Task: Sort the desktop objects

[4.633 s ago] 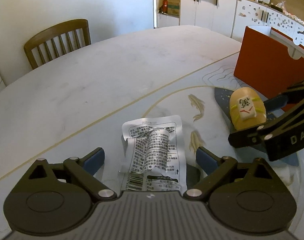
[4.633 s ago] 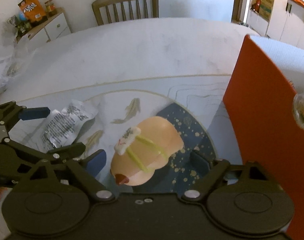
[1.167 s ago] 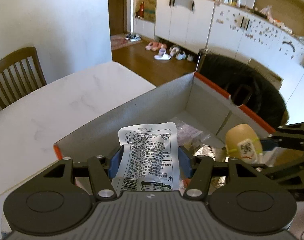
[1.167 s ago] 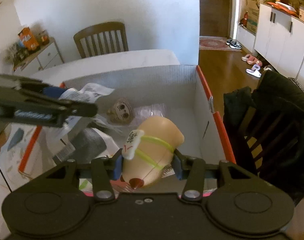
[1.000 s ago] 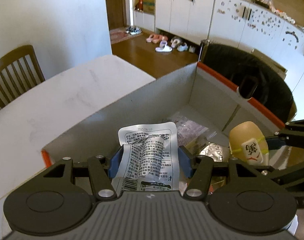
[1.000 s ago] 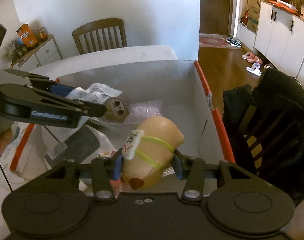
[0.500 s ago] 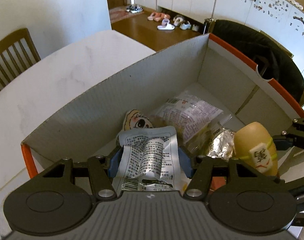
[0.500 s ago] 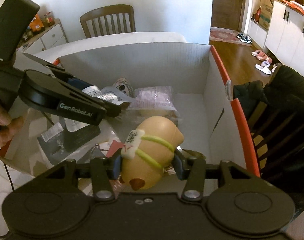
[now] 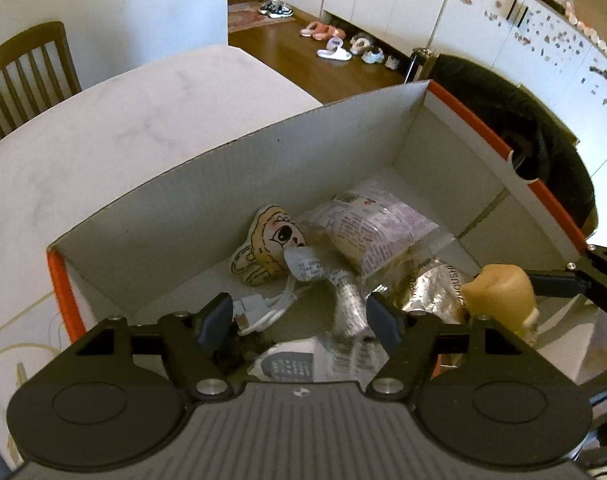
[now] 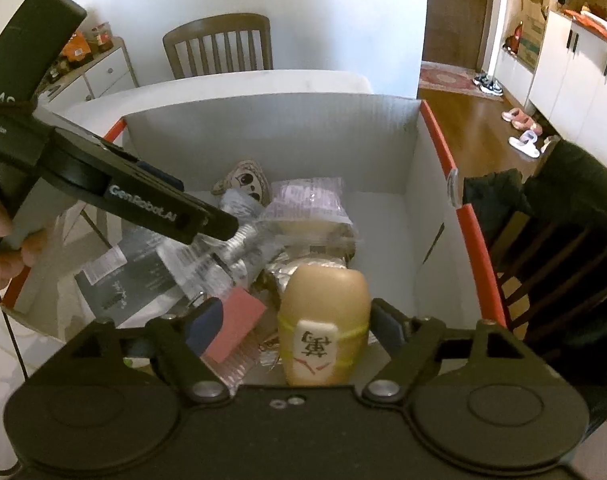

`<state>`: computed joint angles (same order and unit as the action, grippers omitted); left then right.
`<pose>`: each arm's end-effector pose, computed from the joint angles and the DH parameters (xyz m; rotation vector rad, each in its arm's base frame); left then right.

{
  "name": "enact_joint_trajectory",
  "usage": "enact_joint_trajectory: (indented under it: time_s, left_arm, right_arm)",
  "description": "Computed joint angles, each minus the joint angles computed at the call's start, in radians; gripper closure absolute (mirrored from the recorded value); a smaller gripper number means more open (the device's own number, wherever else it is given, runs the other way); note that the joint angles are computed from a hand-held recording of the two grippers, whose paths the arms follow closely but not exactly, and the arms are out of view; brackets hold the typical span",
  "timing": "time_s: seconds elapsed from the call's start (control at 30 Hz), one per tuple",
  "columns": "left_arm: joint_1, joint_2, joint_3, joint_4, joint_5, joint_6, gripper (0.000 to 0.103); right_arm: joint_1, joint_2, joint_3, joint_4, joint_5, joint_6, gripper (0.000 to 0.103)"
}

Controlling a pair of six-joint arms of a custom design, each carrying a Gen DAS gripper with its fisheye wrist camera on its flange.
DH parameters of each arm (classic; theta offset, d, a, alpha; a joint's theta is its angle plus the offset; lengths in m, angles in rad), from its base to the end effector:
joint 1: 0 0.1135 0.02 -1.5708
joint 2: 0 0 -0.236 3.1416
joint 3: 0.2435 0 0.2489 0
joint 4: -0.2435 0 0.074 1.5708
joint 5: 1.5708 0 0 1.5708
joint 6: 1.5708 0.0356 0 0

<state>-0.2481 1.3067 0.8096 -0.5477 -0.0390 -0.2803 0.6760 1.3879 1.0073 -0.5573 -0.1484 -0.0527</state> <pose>0.2469 -0.0611 0.1841 -0.0559 2.6201 -0.1349 0.2216 0.1844 0.2235 -0.9663 2.3597 0.4363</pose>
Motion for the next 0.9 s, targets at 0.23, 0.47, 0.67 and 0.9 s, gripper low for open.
enact_joint_trajectory:
  time_s: [0.23,0.47,0.67,0.9]
  left_arm:
    - [-0.037,-0.185,-0.075,-0.021,-0.028,-0.01,0.03]
    - [-0.097,-0.385,-0.123,-0.081,-0.063,-0.068,0.029]
    - [-0.151,-0.566,-0.154,-0.167,-0.098,-0.137,0.029]
    - [-0.248,-0.726,-0.16,-0.286,-0.183,-0.246,0.02]
  right_arm:
    - [-0.006,-0.055,-0.015,0.001,0.034,-0.012,0.018]
    - [-0.03,-0.115,-0.009,-0.034,0.027,-0.023,0.018]
    - [-0.022,-0.167,0.002,-0.063,0.002,-0.015,0.015]
    - [0.002,-0.242,-0.003,-0.082,-0.029,-0.001,0.013]
